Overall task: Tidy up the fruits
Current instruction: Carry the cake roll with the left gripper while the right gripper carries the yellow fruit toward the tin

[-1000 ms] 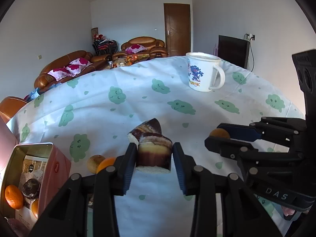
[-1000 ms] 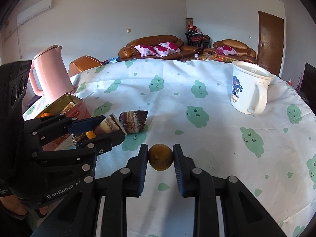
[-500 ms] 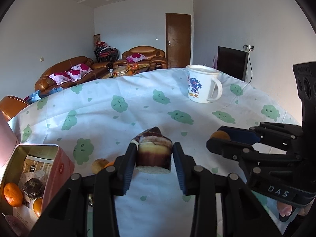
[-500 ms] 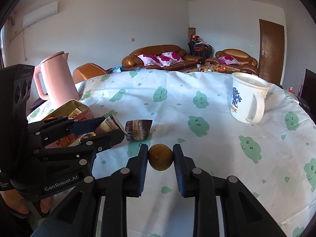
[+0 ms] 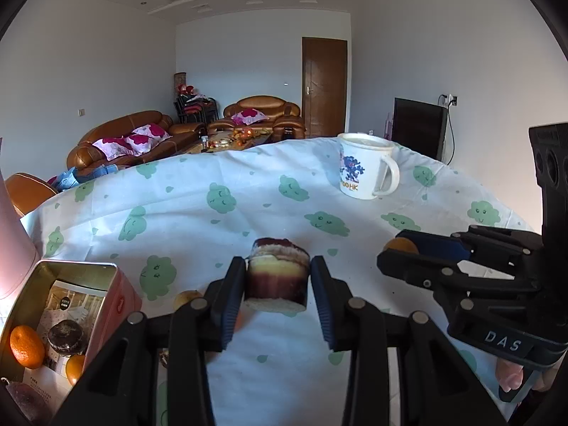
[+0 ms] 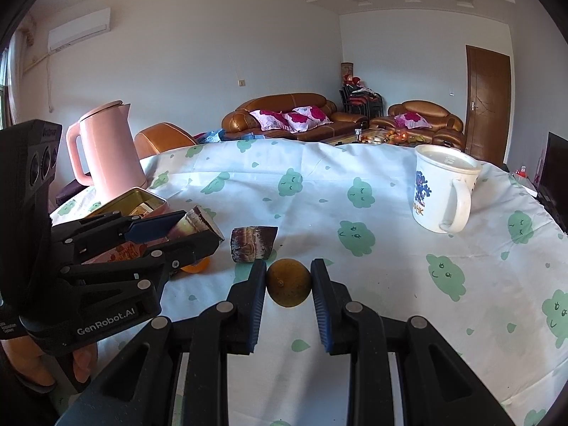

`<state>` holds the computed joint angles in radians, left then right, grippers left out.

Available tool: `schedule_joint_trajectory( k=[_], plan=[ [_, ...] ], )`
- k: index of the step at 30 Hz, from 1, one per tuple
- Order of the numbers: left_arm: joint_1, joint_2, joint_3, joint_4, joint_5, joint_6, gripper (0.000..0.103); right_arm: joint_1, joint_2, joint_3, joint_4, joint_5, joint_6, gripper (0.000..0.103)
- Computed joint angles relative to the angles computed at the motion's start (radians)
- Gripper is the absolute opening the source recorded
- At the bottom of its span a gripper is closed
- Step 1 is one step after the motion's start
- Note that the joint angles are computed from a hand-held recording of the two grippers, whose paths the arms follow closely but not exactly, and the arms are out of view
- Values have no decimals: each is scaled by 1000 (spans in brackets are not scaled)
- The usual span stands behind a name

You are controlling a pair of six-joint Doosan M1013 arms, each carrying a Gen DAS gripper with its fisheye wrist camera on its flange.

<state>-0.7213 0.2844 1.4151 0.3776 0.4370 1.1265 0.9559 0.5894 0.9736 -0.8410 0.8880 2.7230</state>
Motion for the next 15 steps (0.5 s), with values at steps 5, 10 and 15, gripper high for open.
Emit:
schedule_joint_trajectory(
  k=[5, 10, 15],
  plan=[
    [-2, -7, 11, 46, -17, -49, 39, 5, -6, 14, -34, -16, 23, 27],
    [-5, -14, 23, 108, -32, -111, 39, 9, -11, 23, -62, -23, 41, 27],
    [-10, -21, 36, 194, -44, -191, 39, 12, -17, 36, -90, -32, 64, 27]
  ],
)
